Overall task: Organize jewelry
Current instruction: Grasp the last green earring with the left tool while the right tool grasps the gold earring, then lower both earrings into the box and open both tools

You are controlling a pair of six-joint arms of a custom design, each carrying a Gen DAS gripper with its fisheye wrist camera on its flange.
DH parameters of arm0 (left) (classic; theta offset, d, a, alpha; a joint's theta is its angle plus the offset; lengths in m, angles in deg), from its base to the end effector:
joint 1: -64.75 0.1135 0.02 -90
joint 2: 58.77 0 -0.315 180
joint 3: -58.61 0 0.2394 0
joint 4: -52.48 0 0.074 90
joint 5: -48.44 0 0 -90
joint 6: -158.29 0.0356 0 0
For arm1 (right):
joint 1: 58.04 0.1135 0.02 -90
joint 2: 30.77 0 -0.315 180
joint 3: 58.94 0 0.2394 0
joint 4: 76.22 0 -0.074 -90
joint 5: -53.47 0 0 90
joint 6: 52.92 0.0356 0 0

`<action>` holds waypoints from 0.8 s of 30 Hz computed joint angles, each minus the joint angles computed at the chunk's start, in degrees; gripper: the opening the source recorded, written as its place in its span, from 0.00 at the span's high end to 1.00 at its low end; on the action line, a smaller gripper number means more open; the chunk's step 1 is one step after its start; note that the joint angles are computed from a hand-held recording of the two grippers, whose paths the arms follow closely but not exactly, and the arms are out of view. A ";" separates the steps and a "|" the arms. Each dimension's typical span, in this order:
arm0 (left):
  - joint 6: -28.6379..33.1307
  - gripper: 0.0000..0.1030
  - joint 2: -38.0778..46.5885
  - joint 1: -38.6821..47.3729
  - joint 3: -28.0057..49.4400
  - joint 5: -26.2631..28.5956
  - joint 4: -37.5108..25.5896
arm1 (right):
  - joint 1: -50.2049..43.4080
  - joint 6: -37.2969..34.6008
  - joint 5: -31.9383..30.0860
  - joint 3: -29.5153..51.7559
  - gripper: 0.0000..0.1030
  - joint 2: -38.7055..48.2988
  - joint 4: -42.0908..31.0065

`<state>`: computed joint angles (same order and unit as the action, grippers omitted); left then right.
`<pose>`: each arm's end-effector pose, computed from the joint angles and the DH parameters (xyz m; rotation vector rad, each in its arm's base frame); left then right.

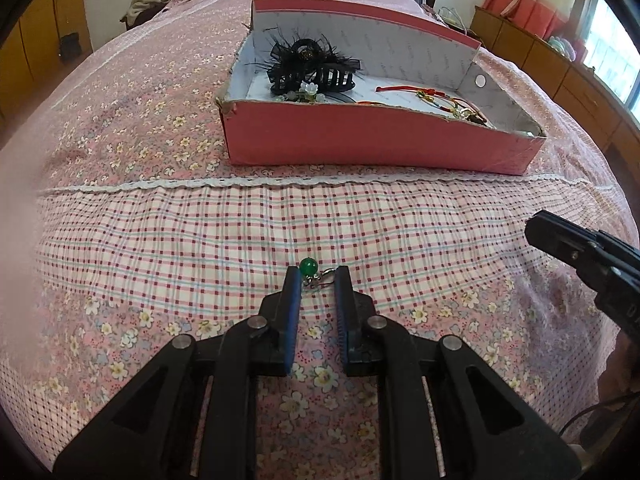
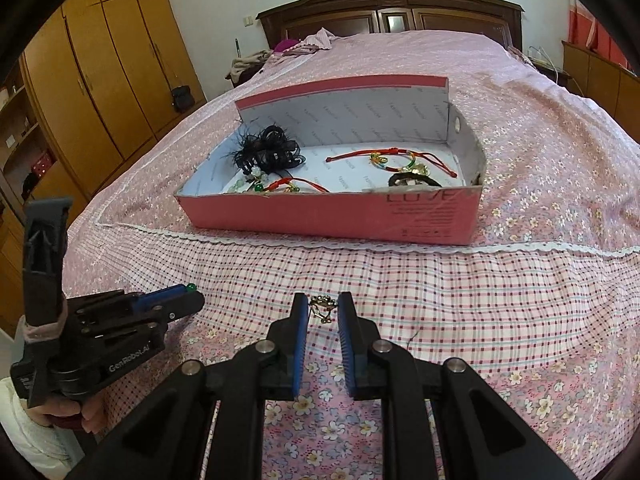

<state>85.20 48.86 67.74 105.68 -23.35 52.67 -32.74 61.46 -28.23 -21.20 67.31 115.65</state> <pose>0.2866 0.0038 0.1115 0.4189 2.5337 -0.2878 0.2329 0.1044 0.1356 0.0471 2.4169 0.2258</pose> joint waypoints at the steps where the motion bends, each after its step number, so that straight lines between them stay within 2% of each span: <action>1: -0.07 1.00 0.08 -0.02 0.00 0.00 0.20 | -0.16 -0.03 -0.08 -0.08 0.83 -0.12 -0.03; 10: 0.28 1.00 -1.40 1.86 -0.33 2.36 -0.57 | -1.31 -0.11 -0.05 -0.94 0.83 -1.59 -0.66; 24: 0.98 1.00 -10.03 5.08 0.07 6.54 -4.98 | -1.96 -0.75 0.82 -0.85 0.83 -5.10 -2.61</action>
